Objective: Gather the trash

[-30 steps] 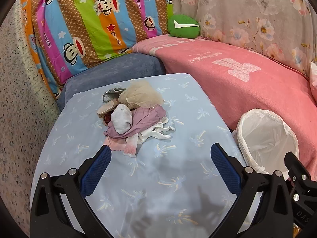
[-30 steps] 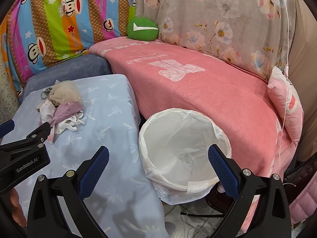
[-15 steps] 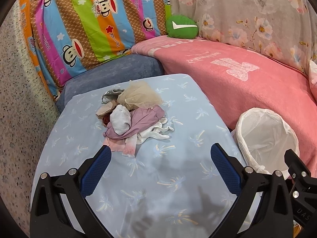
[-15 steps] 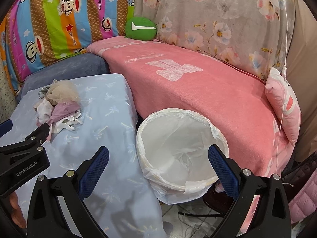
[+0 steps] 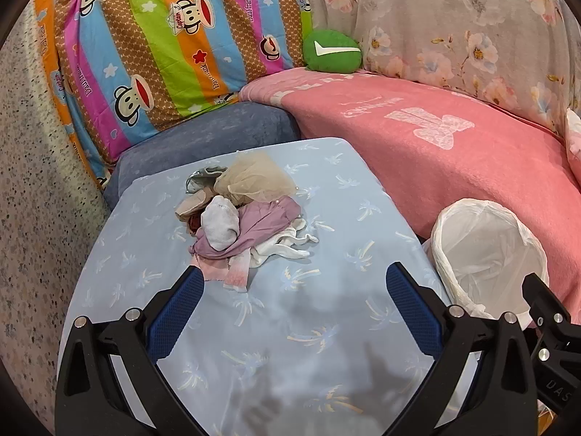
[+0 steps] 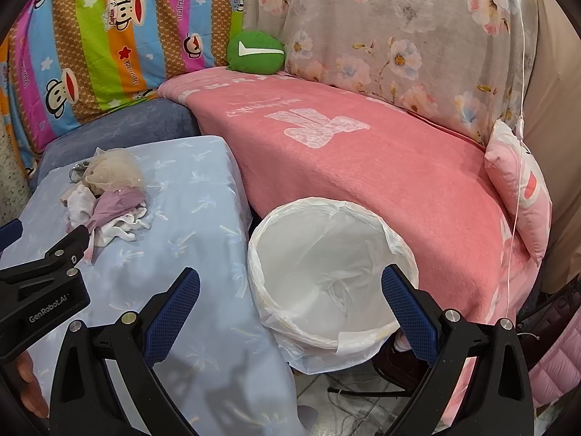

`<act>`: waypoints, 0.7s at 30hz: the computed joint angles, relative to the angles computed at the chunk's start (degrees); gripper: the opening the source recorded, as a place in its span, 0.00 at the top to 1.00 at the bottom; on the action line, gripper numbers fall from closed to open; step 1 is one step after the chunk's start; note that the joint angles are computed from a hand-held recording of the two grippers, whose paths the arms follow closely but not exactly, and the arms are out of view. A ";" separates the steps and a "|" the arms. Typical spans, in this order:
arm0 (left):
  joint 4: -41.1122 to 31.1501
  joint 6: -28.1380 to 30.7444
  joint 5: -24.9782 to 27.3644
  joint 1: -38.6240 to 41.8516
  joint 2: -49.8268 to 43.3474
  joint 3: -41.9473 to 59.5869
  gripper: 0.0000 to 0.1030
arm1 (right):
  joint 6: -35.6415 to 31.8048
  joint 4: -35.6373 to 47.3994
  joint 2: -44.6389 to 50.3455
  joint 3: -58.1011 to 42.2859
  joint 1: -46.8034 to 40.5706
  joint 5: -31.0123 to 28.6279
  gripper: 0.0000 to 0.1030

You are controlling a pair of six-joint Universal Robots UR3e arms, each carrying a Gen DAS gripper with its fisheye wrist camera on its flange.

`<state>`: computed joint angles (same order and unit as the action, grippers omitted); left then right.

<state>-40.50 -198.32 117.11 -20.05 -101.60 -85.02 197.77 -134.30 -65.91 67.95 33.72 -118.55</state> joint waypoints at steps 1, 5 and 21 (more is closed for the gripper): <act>0.02 0.09 -0.03 0.03 -0.02 0.06 0.07 | -0.01 -0.02 -0.01 0.02 -0.04 0.01 0.06; -0.02 0.23 -0.14 0.09 -0.15 0.31 0.07 | -0.08 -0.06 -0.09 0.12 -0.12 0.02 0.06; -0.43 -0.28 -0.42 -0.09 -0.78 1.04 0.07 | -0.29 -0.16 -0.22 0.24 -0.31 0.15 0.06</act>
<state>-40.92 -198.60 116.69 -20.14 -102.38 -83.98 197.47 -134.47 -66.13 68.18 33.41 -118.41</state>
